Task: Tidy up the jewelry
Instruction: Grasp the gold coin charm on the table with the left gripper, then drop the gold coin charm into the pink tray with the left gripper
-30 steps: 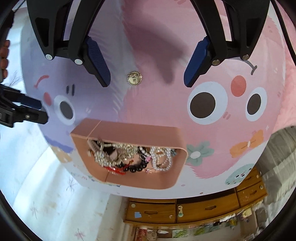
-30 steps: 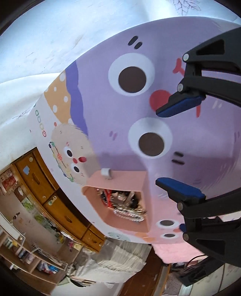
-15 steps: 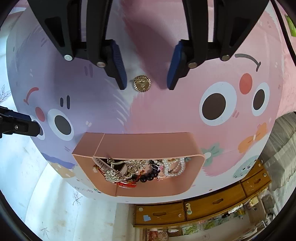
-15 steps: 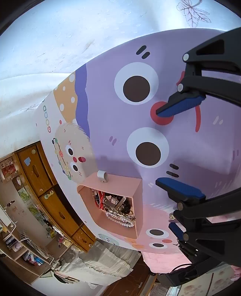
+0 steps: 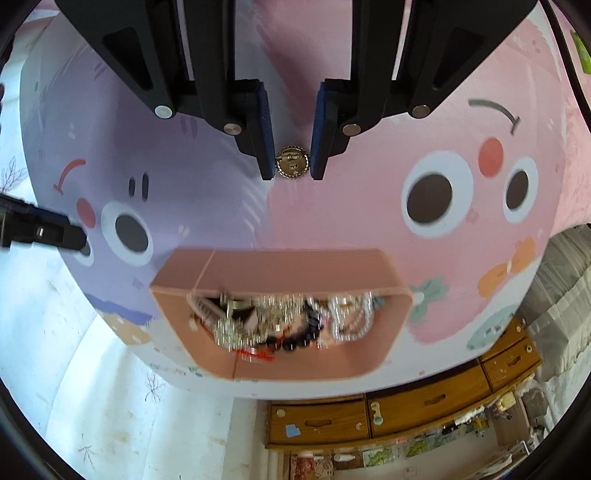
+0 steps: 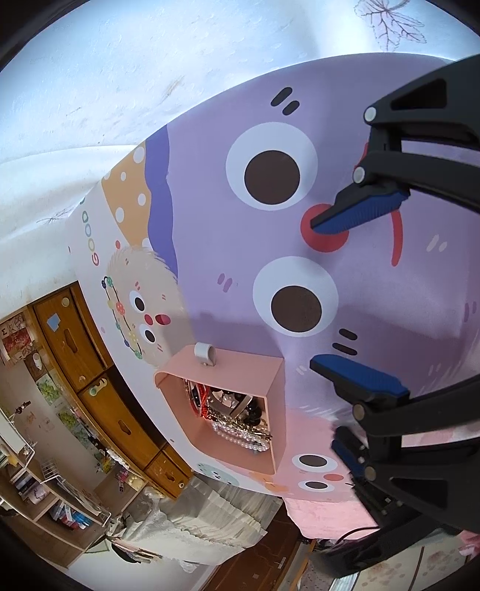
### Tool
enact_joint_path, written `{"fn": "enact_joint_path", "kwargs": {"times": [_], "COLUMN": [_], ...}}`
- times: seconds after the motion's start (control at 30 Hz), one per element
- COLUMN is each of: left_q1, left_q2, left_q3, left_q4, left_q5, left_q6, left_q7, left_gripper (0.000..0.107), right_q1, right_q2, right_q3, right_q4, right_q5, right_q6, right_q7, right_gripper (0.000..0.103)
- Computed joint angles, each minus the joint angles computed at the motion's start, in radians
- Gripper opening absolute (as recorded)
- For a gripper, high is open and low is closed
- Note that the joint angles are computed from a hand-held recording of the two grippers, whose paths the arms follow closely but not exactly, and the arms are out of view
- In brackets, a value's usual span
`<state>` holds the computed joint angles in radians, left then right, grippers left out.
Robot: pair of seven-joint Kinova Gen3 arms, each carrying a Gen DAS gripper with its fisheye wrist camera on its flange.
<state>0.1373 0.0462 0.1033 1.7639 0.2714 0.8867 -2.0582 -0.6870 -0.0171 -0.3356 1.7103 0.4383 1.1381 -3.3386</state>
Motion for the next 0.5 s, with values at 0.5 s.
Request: {"fn": "enact_joint_path", "kwargs": {"times": [0.5], "left_q1": [0.024], "left_q2": [0.03], "left_q3": [0.017], "left_q4": [-0.18], "left_q5": [-0.009], "left_q6": [-0.047], "left_q7": [0.016], "left_gripper": [0.017], "right_q1": [0.02], "right_q2": [-0.016], "right_q3": [-0.005], "right_q4": [-0.012], "right_q5": [-0.014], "right_q6": [-0.015], "right_q7": [0.051], "right_gripper": [0.068]}}
